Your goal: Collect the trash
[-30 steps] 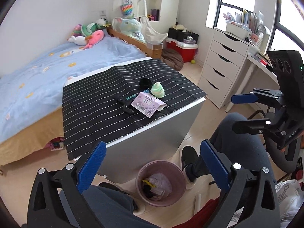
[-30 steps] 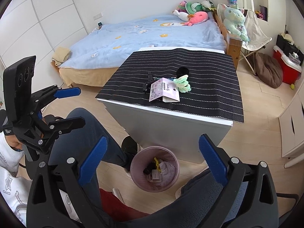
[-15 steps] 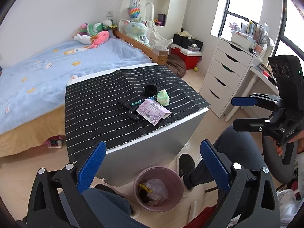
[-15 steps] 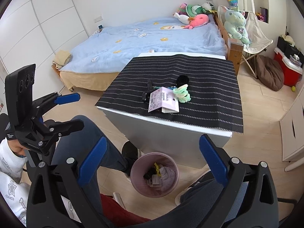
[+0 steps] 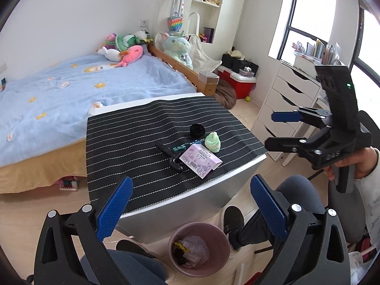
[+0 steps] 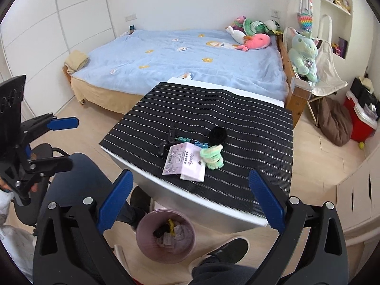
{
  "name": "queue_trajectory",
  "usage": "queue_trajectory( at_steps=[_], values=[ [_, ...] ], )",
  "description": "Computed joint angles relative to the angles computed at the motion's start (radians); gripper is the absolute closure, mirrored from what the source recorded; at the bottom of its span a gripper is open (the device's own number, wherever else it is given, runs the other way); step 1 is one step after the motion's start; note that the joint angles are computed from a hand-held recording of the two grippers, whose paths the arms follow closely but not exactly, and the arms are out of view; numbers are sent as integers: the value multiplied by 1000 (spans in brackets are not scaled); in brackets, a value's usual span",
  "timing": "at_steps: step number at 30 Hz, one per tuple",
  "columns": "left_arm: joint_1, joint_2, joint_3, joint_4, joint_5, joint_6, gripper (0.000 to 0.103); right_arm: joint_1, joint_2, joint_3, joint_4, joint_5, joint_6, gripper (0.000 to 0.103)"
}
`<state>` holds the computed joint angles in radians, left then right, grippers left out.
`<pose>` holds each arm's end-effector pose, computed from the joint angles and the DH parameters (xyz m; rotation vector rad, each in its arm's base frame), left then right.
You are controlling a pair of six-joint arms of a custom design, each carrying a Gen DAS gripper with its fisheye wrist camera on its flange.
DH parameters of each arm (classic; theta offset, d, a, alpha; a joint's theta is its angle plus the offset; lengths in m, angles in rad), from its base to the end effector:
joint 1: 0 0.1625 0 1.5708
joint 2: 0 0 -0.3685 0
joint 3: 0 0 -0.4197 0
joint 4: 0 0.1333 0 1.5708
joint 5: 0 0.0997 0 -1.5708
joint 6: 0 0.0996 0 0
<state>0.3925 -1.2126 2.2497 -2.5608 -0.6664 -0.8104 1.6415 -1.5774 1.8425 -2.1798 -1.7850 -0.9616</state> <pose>-0.3250 -0.3636 0.0801 0.4739 2.3947 -0.9628 0.1492 -0.5200 0.3630 1.3297 -2.4486 0.3075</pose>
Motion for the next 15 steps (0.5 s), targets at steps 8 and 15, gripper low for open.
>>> queue_trajectory(
  at_steps=[8, 15],
  values=[
    [13, 0, -9, 21, 2, -4, 8, 6, 150, -95, 7, -78, -44, 7],
    [18, -20, 0, 53, 11, -41, 8, -3, 250, -153, 28, -129, -55, 19]
  ],
)
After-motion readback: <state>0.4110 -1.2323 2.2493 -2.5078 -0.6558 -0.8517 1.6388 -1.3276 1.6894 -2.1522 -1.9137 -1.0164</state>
